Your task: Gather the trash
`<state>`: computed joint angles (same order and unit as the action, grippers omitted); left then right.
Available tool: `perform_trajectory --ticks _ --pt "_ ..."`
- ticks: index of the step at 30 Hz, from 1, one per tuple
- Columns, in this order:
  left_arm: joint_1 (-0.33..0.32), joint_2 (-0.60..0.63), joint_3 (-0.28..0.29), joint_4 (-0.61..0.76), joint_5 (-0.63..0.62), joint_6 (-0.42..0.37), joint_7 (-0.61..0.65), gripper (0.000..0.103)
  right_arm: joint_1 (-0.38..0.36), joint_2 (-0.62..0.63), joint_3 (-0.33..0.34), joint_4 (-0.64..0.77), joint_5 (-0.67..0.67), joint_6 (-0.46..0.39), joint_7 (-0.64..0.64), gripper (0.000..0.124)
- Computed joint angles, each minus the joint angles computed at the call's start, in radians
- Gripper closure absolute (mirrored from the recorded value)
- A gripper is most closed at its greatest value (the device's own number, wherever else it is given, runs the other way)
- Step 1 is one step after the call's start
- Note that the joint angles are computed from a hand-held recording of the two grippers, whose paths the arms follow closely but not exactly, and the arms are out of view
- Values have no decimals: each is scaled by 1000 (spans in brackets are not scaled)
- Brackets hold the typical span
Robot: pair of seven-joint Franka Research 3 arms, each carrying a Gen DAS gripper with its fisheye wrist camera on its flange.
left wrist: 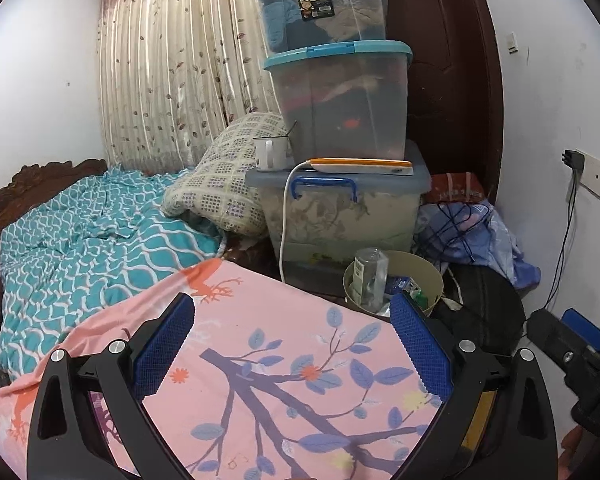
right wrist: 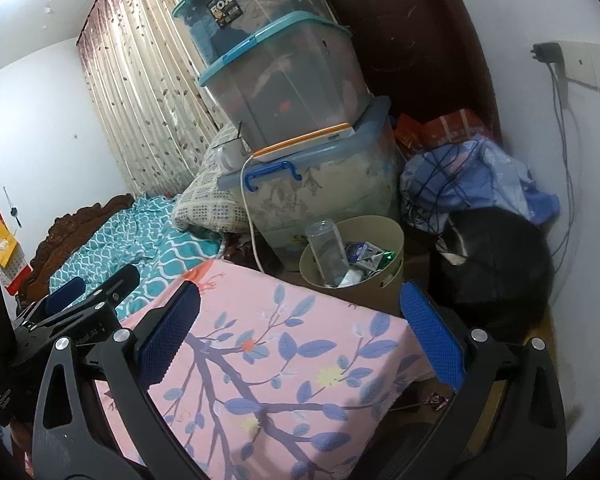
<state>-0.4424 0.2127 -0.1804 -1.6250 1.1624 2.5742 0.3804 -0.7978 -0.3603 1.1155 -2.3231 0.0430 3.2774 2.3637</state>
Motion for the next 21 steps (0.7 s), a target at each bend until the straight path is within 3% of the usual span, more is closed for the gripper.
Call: perform_trajectory --ticks 10,21 --pt "7 2 -2 -1 -30 0 33 9 -56 28 65 24 -10 5 3 25" --pt "-7 21 2 12 -42 -10 75 9 -38 41 42 12 -5 1 18 25"
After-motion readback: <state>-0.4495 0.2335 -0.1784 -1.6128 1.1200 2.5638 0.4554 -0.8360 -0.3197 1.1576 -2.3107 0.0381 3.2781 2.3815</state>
